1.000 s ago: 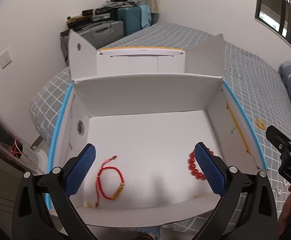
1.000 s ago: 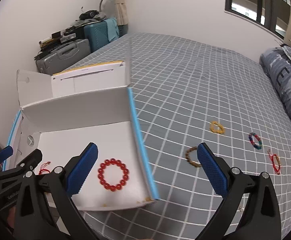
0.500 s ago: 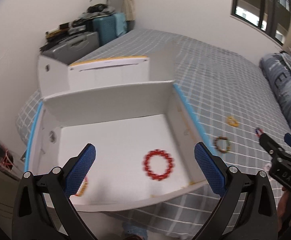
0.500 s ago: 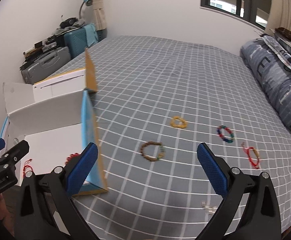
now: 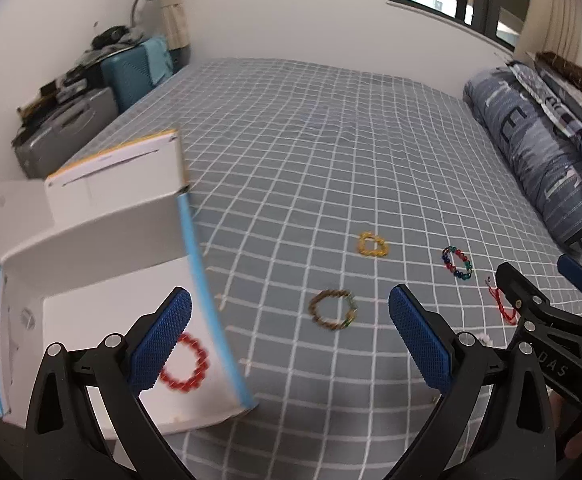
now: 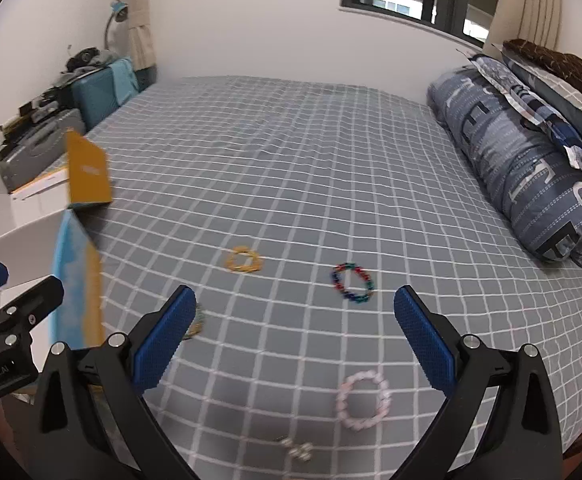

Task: Organize jewelry
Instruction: 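Move both tools back over the remaining bracelets on the bed, then grasp multicolour bracelet with right tool while left tool grasps wooden bead bracelet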

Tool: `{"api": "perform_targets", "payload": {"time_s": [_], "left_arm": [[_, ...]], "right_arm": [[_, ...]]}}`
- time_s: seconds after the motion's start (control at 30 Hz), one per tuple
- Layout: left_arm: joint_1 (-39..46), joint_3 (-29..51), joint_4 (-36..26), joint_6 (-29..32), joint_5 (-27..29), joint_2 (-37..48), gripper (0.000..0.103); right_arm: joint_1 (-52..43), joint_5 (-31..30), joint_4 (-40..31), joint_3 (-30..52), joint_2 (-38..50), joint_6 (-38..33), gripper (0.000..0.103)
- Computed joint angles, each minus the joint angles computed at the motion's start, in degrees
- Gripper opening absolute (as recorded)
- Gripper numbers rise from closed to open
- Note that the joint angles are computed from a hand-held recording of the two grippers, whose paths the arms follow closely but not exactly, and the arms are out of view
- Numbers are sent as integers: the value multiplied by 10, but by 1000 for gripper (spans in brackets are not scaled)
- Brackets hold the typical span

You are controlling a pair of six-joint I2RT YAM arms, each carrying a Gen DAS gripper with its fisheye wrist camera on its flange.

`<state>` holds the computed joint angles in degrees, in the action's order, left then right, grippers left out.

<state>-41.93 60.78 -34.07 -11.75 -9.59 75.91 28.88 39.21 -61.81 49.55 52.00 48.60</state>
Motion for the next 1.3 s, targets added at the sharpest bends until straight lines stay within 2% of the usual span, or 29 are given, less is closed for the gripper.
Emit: {"api": "perform_targets", "payload": {"time_s": [0.13,0.27,0.47,0.6,0.73,1.03,1.13,1.23,1.3], "left_arm": [[-19,30,33,-23,6,82,97],[-30,49,64,-32,13,161,97],[-40,62,110,-42,9,252,97],[-46,72,131,-37,6,310,97],[-46,76,150,-27,12,348,97],[-38,85,170,-38,28,395,97],[-37,94,171,-37,29,409,97],[-32,97,169,-39,37,411,96],[-31,101,162,-43,36,412,92]], "right_arm": [[-159,-87,95,-52,-28,-151,95],[-323,-206,205,-105,-1,-279,95],[-445,-299,330,-140,107,-379,95],[-486,-341,401,-148,192,-405,95],[-498,-357,448,-148,253,-411,95],[-536,-400,501,-132,345,-414,94],[-536,-406,509,-128,364,-413,89],[-533,-405,508,-117,383,-411,79],[-531,-397,508,-115,389,-408,73]]}}
